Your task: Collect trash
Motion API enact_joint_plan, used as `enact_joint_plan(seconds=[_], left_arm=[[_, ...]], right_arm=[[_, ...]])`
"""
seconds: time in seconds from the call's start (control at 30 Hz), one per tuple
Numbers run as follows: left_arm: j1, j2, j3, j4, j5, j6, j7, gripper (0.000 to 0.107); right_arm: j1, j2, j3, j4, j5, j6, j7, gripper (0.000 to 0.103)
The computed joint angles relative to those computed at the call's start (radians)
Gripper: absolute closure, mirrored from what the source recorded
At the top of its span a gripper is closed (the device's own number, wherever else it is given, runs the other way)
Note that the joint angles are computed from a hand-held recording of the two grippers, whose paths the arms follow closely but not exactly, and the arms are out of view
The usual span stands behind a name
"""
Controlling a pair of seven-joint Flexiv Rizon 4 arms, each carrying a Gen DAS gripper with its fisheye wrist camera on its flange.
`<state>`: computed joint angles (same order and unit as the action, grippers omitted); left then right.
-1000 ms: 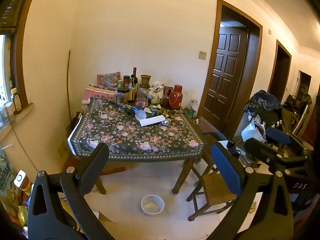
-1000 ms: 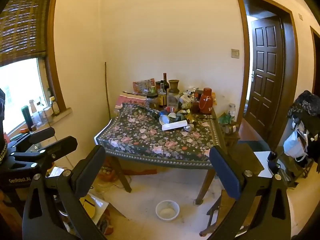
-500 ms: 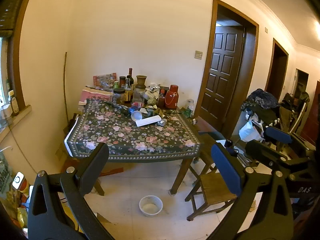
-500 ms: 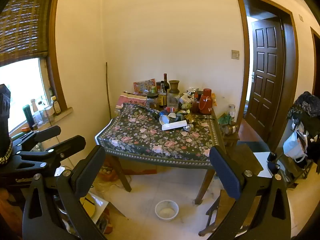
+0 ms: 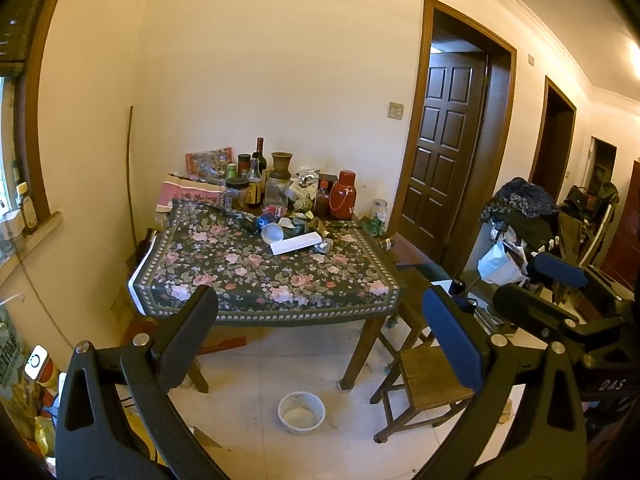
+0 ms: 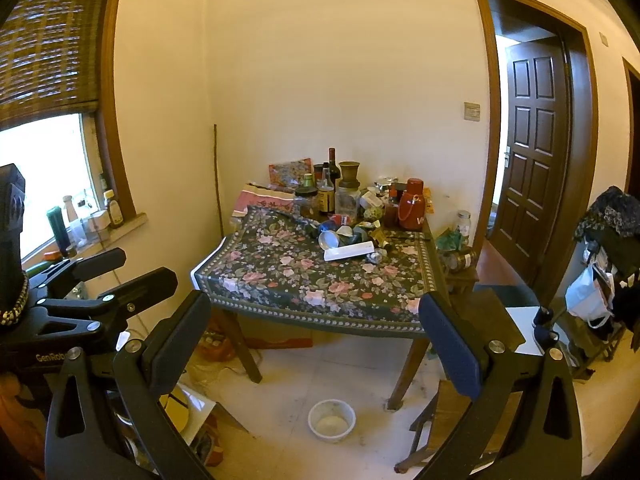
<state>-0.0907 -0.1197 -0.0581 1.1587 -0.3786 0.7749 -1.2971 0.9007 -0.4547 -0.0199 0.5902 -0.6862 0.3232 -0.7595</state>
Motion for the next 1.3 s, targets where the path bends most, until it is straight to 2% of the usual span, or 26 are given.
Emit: enact_joint_plan(seconds=[1.3], left_arm=[[0.004,0.004,0.003,0.025,-0.013,0.017,0.018,0.004]], right_arm=[[0.001,-0.020,-0.009,-0.030,0.010,-0.007,-0.011,0.000]])
